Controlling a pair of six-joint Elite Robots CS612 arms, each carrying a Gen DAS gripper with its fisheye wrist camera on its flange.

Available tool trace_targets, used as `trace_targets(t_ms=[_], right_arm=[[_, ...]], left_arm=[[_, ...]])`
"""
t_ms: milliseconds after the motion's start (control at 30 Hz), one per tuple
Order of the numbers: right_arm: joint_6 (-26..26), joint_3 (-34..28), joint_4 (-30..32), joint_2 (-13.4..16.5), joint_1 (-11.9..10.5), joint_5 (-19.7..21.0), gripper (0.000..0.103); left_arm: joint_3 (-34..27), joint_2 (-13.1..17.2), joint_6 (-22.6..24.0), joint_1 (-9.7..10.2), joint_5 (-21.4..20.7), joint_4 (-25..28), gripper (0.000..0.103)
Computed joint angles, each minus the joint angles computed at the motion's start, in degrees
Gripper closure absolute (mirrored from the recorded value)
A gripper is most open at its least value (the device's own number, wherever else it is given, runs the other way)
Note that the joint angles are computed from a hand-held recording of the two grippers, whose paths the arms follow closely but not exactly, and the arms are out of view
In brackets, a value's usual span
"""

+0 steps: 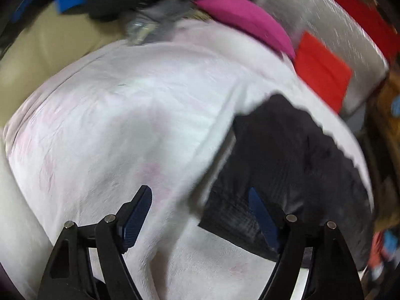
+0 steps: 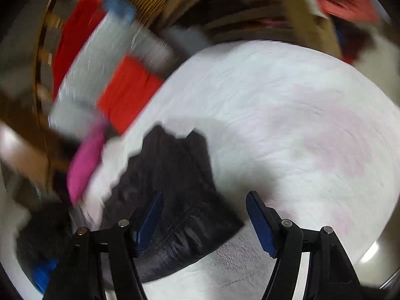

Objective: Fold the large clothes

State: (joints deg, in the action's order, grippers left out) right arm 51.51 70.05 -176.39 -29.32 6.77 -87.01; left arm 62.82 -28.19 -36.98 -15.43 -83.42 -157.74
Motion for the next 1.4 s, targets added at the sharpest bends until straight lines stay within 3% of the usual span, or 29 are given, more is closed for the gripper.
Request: trace_targets(t_ms=[100,133,200,233,267,333,433,500,633,700,733,767,833,933,1033,1167,1400], right_arm=[[-4.4,-4.2,8.3,1.5,-0.1,1.3,0.039],[-5.9,-5.2,11.0,2.0,-0.2,1.8,0.057],[-6.4,-4.8,10.6,1.9,0.0,0.4,0.071],[-6.6,-4.3,9.8,1.7,0.0,-0.1,0.079],[-7.1,-4.0,9.4,1.5,0.2,-1.3,0.082],[-8.1,-4.0,9.3,1.5,0.6,-3.1,0.083],[-10.0,-6.6,14.5,2.6,1.1,-5.0,0.083],[-8.3,-5.1,12.6,2.0,1.0,-4.8,0.083],[-3.8,-1.7,6.9,0.2,0.6,-2.6,0.080],[-5.4,-0.1,3.5,-0.9,1.3,-5.8,0.076],[-6.7,1.4,1.6,-1.8,1.5,-6.9,0.065],[-7.7,1.8,0.7,-2.1,1.9,-7.7,0.040],[-9.5,2.2,-2.9,-2.4,3.0,-8.8,0.019],[-16.3,2.8,-5.3,-3.3,4.9,-12.2,0.019],[-19.5,3.3,-5.2,-4.4,6.2,-11.3,0.019],[-22.0,4.2,-3.8,-6.1,7.9,-12.6,0.019],[-27.4,6.8,-3.4,-9.5,11.0,-16.8,0.019]], left_arm=[[-2.2,1.0,1.3,0.13,-0.4,5.0,0.023],[-1.2,0.7,1.0,0.40,-1.1,4.4,0.023],[-1.0,0.9,-0.5,0.80,-2.2,3.5,0.026],[-0.7,0.8,-0.6,0.91,-2.4,2.7,0.035],[-0.5,0.7,0.0,0.87,-2.2,2.2,0.042],[-1.1,1.1,1.6,0.58,-1.0,2.9,0.042],[-2.6,1.9,1.7,0.49,0.0,5.8,0.042],[-2.1,1.5,1.1,0.68,-0.4,5.6,0.042],[1.1,-0.6,0.9,0.51,0.8,3.4,0.042],[2.7,-1.9,1.4,-0.04,3.2,2.9,0.040],[3.5,-2.5,1.3,-0.27,4.0,2.8,0.035],[5.0,-3.6,1.3,-0.69,5.4,1.9,0.030],[7.4,-5.2,2.9,-1.56,8.6,-0.7,0.024],[11.1,-7.6,7.2,-3.48,15.6,-4.7,0.017],[14.8,-9.9,10.9,-5.29,21.2,-10.5,0.010],[19.0,-12.5,13.8,-7.16,25.0,-17.5,0.008],[24.2,-16.4,16.5,-9.34,27.8,-23.7,0.007]])
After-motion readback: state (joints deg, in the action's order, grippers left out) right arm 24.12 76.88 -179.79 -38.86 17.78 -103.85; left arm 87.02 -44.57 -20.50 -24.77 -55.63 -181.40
